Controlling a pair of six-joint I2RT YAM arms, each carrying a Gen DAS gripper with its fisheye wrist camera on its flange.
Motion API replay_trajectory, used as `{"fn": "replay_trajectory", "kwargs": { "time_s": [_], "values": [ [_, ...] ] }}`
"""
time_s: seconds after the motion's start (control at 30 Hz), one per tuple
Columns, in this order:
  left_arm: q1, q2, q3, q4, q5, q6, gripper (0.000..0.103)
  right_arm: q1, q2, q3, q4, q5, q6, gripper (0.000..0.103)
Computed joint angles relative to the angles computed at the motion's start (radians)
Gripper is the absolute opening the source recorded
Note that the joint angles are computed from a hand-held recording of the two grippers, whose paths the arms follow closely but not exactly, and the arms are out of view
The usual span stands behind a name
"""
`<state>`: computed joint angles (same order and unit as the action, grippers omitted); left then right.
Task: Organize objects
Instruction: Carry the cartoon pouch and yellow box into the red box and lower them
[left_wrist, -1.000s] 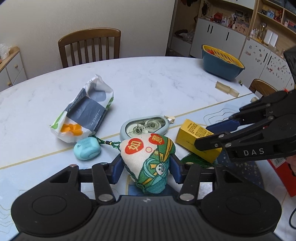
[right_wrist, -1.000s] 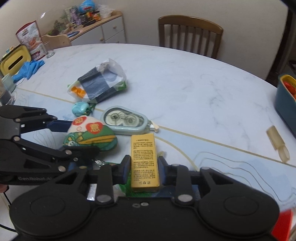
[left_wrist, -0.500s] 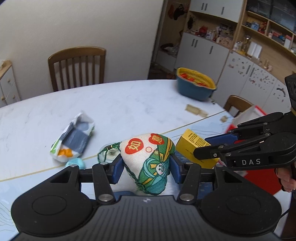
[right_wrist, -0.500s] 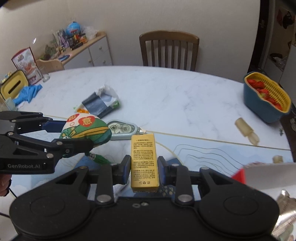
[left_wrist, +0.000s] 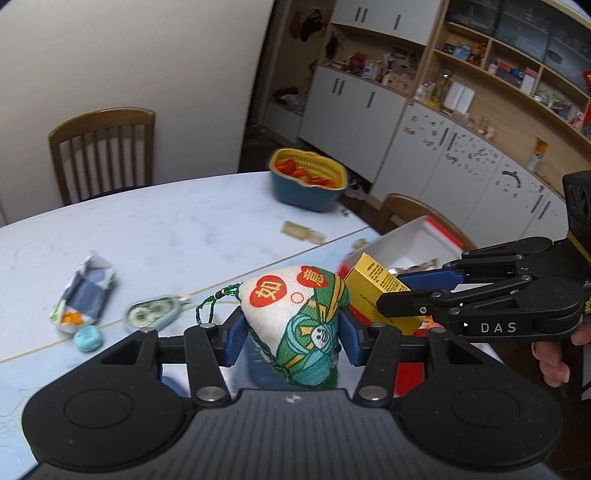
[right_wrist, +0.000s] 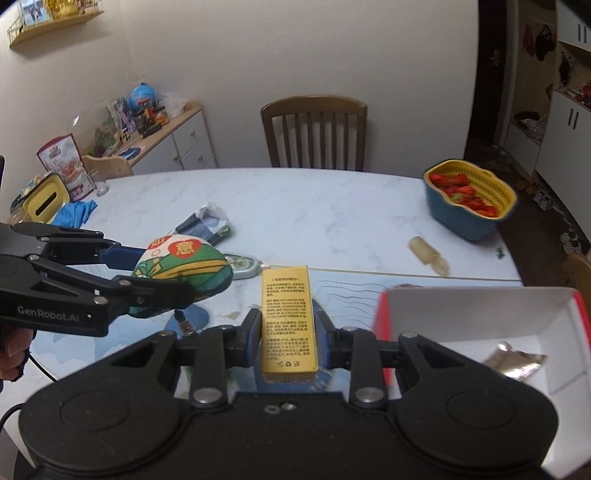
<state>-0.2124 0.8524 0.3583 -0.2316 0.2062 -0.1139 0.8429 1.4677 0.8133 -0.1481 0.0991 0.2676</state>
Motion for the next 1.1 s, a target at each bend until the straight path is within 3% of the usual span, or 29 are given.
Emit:
{"fn": "replay_trajectory", "kwargs": {
  "time_s": [0.23, 0.6, 0.87, 1.1],
  "values": [
    [-0.239, 0.069, 0.085, 0.024, -0.138, -0.132, 0.051, -0.106, -0.188, -0.118, -0.074, -0.018, -0.041, 0.029],
    [-0.509, 0.363, 0.272, 0.149, -0.299, -0.238, 0.051, -0.408, -0.384, -0.249, -0.145, -0.116, -0.191, 0.029],
    [-0.615, 0.631, 0.456, 0.202, -0.361, -0.266, 0.051, -0.652, -0.374, -0.281, -0.125, -0.240, -0.342, 0.029],
    [-0.649, 0.827, 0.573, 0.211, -0.351, -0.301, 0.051, -0.792, -0.272, -0.273, -0.070, -0.304, -0.446, 0.029]
  ]
}}
